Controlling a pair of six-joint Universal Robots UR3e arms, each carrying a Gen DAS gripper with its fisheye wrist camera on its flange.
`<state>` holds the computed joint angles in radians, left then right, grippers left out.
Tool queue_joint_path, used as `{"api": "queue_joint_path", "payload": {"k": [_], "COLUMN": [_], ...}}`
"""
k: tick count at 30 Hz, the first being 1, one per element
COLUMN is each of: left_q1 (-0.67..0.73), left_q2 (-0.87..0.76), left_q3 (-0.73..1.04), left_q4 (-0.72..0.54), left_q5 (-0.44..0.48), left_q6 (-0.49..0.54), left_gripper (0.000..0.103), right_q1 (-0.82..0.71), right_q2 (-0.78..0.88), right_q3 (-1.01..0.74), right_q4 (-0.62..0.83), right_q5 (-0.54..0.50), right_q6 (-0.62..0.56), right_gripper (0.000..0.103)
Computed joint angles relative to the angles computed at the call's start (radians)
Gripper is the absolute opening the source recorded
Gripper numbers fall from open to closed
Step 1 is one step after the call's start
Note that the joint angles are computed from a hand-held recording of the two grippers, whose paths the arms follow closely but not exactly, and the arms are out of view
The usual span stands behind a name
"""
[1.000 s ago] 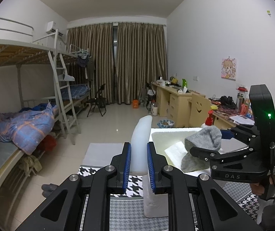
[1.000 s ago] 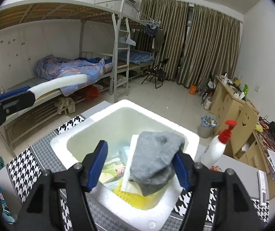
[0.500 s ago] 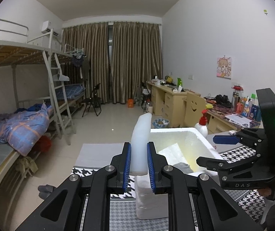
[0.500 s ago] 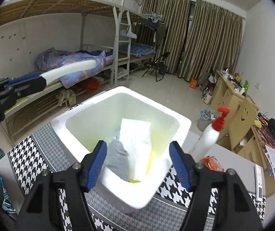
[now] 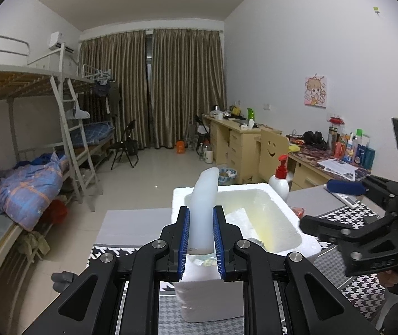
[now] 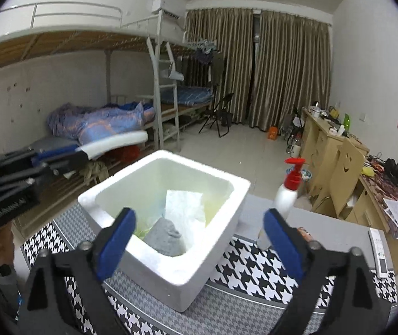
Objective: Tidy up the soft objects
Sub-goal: 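Lower the foam stick into the foam box and open the left tool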
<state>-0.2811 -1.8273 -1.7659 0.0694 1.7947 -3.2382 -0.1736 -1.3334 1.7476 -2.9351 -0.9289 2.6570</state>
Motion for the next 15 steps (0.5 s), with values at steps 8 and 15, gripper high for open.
{"api": "queue_joint_path", "payload": {"k": [8, 15], "left_q1": [-0.018, -0.031], "left_q2": [-0.051, -0.087], "left_q3": [0.074, 0.128], "left_q4": [-0.036, -0.065], "left_q5": [0.001, 0.009], "left_q6": [0.004, 0.006], "left_gripper": [0.018, 0.018], "right_q1": [-0.057, -0.088], "right_q2": [-0.022, -0.03], "right_q3": [0.038, 0.067], "right_q4": [-0.024, -0.041], "right_q5": [0.05, 0.066], "right_q6": [0.022, 0.013], "right_gripper": [0.098, 0.098]}}
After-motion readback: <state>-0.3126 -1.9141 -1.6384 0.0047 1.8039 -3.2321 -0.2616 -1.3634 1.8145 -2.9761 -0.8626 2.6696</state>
